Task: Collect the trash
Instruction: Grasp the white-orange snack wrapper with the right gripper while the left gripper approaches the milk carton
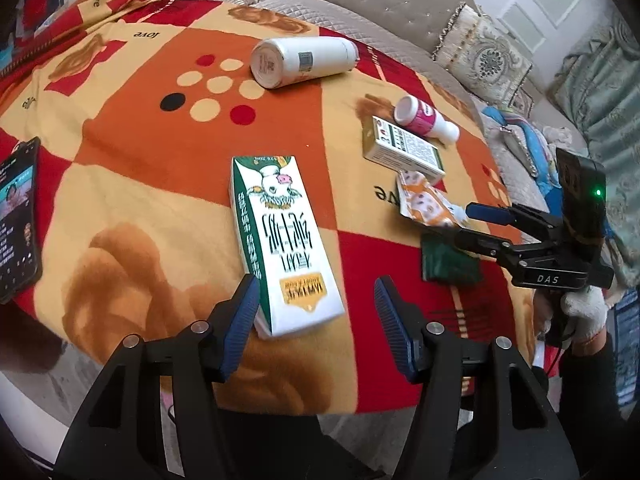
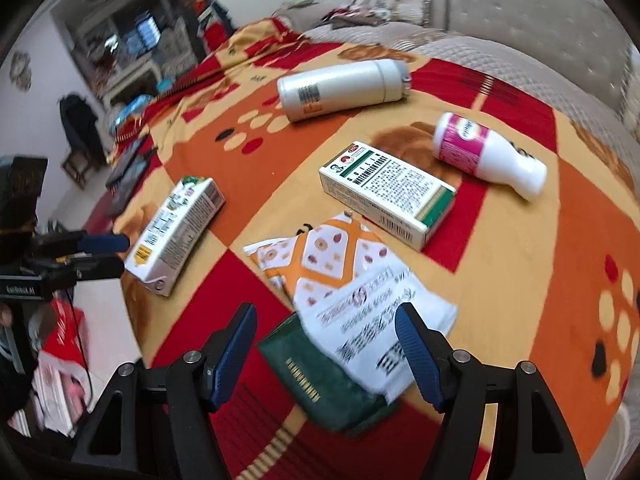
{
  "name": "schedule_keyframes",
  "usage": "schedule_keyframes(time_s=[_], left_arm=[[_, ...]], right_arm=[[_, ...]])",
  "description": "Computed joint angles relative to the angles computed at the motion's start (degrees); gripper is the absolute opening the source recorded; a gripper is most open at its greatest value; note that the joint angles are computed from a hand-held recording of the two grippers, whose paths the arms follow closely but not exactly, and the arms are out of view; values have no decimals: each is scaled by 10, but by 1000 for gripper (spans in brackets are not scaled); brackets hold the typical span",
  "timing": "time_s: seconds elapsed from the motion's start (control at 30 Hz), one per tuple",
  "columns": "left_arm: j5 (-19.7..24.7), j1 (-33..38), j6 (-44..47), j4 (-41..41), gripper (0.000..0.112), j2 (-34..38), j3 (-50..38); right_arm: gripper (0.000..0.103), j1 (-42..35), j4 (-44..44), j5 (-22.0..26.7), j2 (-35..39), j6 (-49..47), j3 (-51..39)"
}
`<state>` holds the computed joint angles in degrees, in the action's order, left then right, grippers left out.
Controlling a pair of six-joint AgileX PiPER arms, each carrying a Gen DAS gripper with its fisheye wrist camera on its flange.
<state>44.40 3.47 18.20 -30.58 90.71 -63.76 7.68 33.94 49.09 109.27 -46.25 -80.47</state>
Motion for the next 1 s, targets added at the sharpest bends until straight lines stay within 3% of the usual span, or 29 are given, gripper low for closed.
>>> schedule_keyframes(time_s=[0.2, 0.3, 0.5, 0.53, 0.57, 0.67, 0.73, 1.0], left_arm=[[-26, -25, -39, 40, 58, 31, -24], [-29, -30, -56, 49, 58, 47, -39], [-44, -50, -93, 76, 58, 74, -62], [-45, -51, -97, 76, 58, 78, -65], [-46, -52, -99, 73, 58, 84, -70], [-49, -56, -108, 77, 58, 99, -82], [-57, -57, -103, 66, 58, 108, -84], [-71, -57, -51, 10, 57, 118, -83]], right_arm=[[77, 8, -34, 33, 77, 6, -87], [78, 16, -58, 28, 96, 14, -111], [88, 10, -50, 36, 130, 40, -151], [87, 10, -45, 31, 133, 45, -151], [81, 7, -28, 8, 124, 33, -132], [63, -5, -12, 0, 109, 39, -111], [59, -16, 8, -7, 94, 32, -89], [55, -46, 93, -48, 3, -33, 38]])
